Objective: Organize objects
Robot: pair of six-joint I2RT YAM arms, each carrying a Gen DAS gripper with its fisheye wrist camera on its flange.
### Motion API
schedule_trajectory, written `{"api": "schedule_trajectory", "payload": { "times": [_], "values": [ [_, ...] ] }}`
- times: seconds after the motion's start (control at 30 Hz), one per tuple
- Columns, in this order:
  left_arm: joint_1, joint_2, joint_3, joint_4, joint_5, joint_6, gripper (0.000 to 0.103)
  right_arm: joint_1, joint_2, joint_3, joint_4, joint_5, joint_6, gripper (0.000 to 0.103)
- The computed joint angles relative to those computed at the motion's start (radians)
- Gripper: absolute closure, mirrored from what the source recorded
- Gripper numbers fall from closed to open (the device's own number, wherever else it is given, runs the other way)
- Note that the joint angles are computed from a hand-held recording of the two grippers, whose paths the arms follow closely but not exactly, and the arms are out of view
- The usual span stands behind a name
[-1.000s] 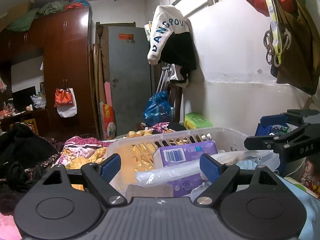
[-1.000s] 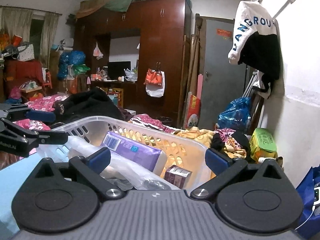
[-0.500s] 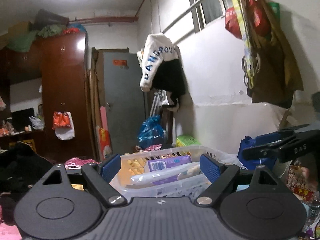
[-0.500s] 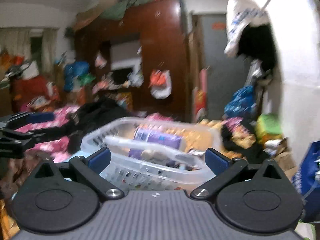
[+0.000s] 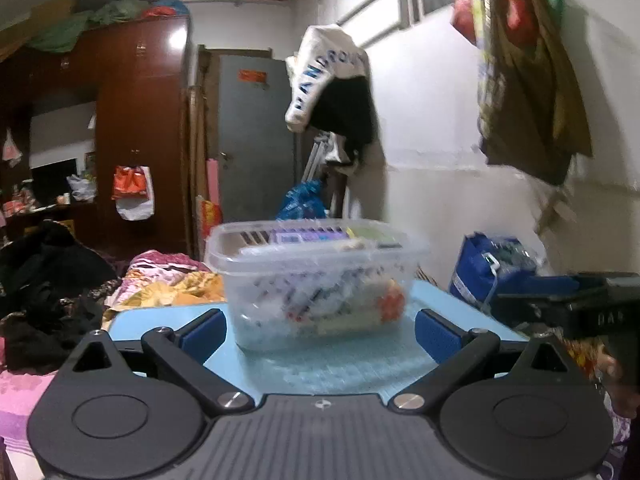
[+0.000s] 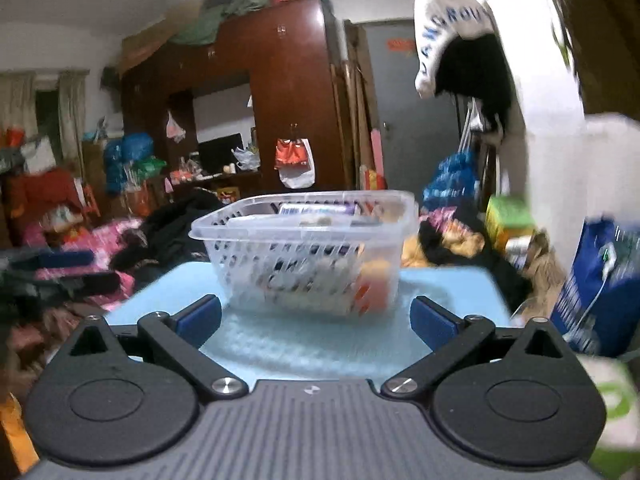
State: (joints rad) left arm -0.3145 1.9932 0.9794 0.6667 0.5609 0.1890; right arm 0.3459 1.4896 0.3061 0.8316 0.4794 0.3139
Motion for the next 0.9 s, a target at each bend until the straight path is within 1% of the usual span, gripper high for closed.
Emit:
{"api": "schedule_trajectory", "payload": {
  "times": [0.03,0.1,0.13,0.2,0.3,0.37,0.43,0.63,0.77,0.83,0.9],
  "values": [
    [0.007,0.0,-0.009,0.01,0.01,-0.002,0.002,0.001,0.002,0.001,0.005,-0.003,0.003,0.0],
    [0.017,-0.006,-0.028,0.032,0.027,-0.003,0.002,0.018,-0.007,0.013,-0.008,0.043,-0.011,0.0],
    [0.02,-0.011,-0.039,0.041,0.025,-0.006,0.002,0.032,-0.016,0.013,-0.014,0.07,-0.017,0.0],
    [0.019,-0.023,-0.053,0.057,0.008,-0.026,0.002,0.036,-0.023,0.025,-0.034,0.077,-0.02,0.0],
    [0.013,-0.039,-0.075,0.08,0.009,-0.051,0.002,0.064,-0.013,0.029,-0.028,0.115,-0.033,0.0],
    [0.006,-0.044,-0.097,0.107,0.001,-0.062,0.002,0.113,-0.004,0.02,-0.027,0.171,-0.019,0.0],
    [0.003,-0.049,-0.102,0.103,-0.01,-0.064,0.002,0.113,-0.009,0.021,-0.048,0.171,-0.001,0.0],
    [0.015,-0.056,-0.117,0.109,-0.012,-0.056,0.002,0.142,-0.01,0.002,-0.046,0.183,0.02,0.0],
    [0.017,-0.052,-0.105,0.072,-0.024,-0.016,0.002,0.166,-0.015,-0.008,-0.04,0.203,0.012,0.0],
    [0.018,-0.045,-0.104,0.072,-0.032,-0.016,0.002,0.183,-0.013,-0.001,-0.048,0.218,0.018,0.0],
    [0.017,-0.042,-0.091,0.045,-0.033,-0.009,0.002,0.185,-0.012,0.0,-0.052,0.221,0.018,0.0]
  ]
}}
